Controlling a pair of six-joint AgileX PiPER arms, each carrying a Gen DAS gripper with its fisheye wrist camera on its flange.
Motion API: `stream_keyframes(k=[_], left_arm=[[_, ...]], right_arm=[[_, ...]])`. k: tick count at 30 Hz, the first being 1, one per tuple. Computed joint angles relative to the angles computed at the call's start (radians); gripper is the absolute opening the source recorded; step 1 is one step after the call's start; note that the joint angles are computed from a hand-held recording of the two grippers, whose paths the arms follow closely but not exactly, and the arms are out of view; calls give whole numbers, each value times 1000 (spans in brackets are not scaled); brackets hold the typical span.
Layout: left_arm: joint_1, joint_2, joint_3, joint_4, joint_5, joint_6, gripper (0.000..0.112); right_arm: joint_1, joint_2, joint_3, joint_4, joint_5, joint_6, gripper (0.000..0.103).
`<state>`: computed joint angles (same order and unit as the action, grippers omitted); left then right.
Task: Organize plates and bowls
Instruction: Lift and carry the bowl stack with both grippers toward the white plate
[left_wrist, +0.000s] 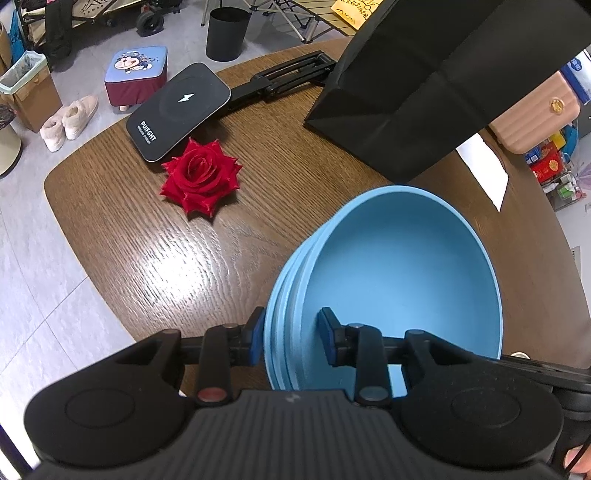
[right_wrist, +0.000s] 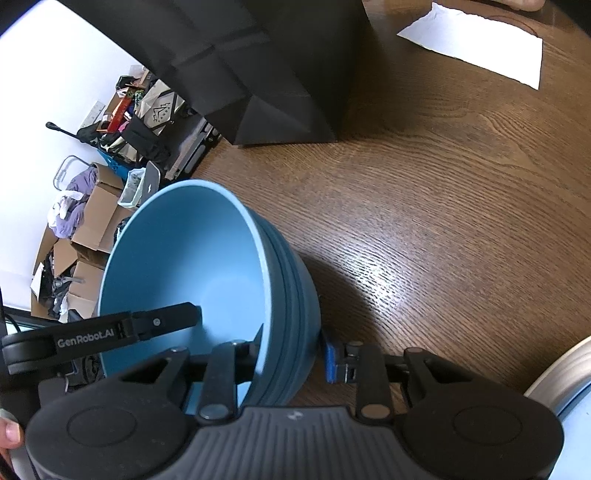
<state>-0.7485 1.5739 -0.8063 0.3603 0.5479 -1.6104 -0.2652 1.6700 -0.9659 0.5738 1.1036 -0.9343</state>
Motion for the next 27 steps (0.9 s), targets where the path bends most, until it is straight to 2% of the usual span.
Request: stream_keyframes(k=[15,27], left_arm=[[-31,-2,-21,40,20,-5,31],[-80,-13,-69,70,74,6,31]], right_arm=[[-39,-61,57,26,-26,-36,27],[-129,-137,100,43,3,-79,27]])
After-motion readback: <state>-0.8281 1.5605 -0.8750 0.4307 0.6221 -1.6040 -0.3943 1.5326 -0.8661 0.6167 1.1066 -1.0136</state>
